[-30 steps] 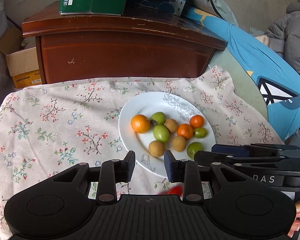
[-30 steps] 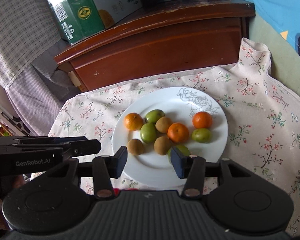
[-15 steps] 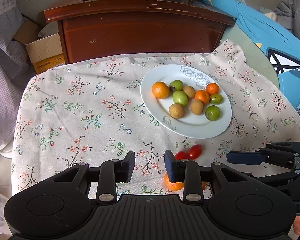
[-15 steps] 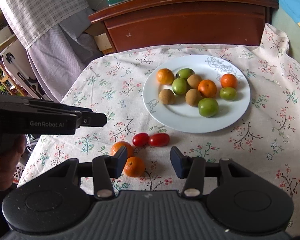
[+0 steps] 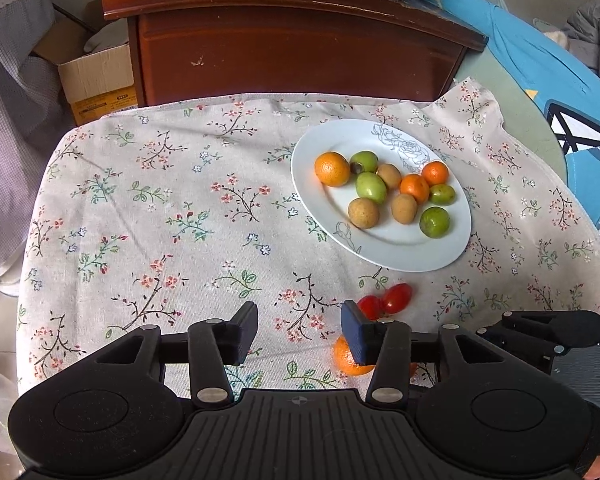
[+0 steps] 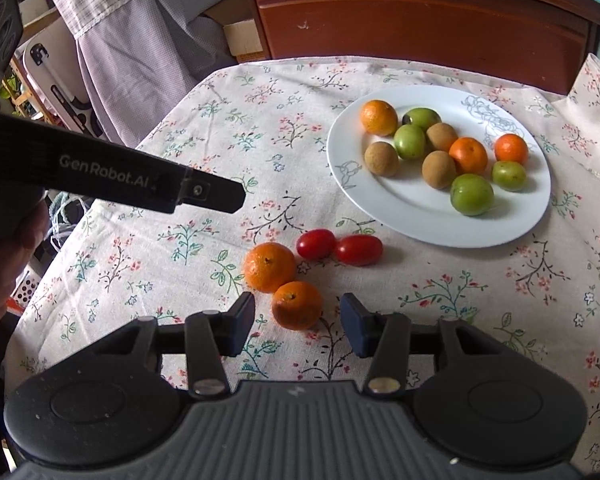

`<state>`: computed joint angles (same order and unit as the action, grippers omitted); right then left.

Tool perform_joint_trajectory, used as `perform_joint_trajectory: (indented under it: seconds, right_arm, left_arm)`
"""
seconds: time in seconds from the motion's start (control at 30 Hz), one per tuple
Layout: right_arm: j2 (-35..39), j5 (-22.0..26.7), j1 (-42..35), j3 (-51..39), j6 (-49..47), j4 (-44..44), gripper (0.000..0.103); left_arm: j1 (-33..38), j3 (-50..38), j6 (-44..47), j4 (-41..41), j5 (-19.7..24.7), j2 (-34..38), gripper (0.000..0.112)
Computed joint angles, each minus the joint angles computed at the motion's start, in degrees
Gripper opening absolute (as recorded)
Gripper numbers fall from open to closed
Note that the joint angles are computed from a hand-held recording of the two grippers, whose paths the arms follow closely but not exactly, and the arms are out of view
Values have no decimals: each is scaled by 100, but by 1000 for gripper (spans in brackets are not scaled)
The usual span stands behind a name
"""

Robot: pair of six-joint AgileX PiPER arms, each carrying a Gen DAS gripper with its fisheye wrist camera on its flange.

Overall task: Organize fruits
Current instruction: 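Grasp a tangerine with the left tool while the right tool grasps another tangerine, then carry the tangerine toward the plate with the left tool while the right tool carries its tangerine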

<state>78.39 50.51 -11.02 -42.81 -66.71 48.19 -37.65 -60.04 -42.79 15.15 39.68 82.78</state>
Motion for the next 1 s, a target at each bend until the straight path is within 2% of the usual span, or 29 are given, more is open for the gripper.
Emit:
perform_joint_trajectory:
  seconds: [0.03, 0.1, 0.17, 0.3, 0.5, 0.67, 1.0]
  right_arm:
    - [28, -40, 23, 14, 10, 9, 46]
    - [99, -91, 85, 6, 31, -8, 35]
    - [116, -124, 110, 15, 46, 12, 30]
    - [89, 192, -67, -134, 14, -39, 29]
    - [48, 89, -409, -394, 502, -240, 29]
    - [84, -199, -645, -556, 867, -288, 29]
    - [182, -1, -903, -772, 1043, -108, 29]
  left_arm:
    - [3, -2, 45, -40, -11, 18, 45]
    - [4, -12, 90, -94, -23, 53, 45]
    - [4, -10, 125, -146, -56, 83, 45]
    - [-17, -8, 194, -216, -83, 148, 45]
    - [-124, 29, 488, -360, -195, 185, 45]
    - [-291, 80, 824, -511, -374, 283, 45]
    - [-613, 22, 545, -60, -471, 688, 42]
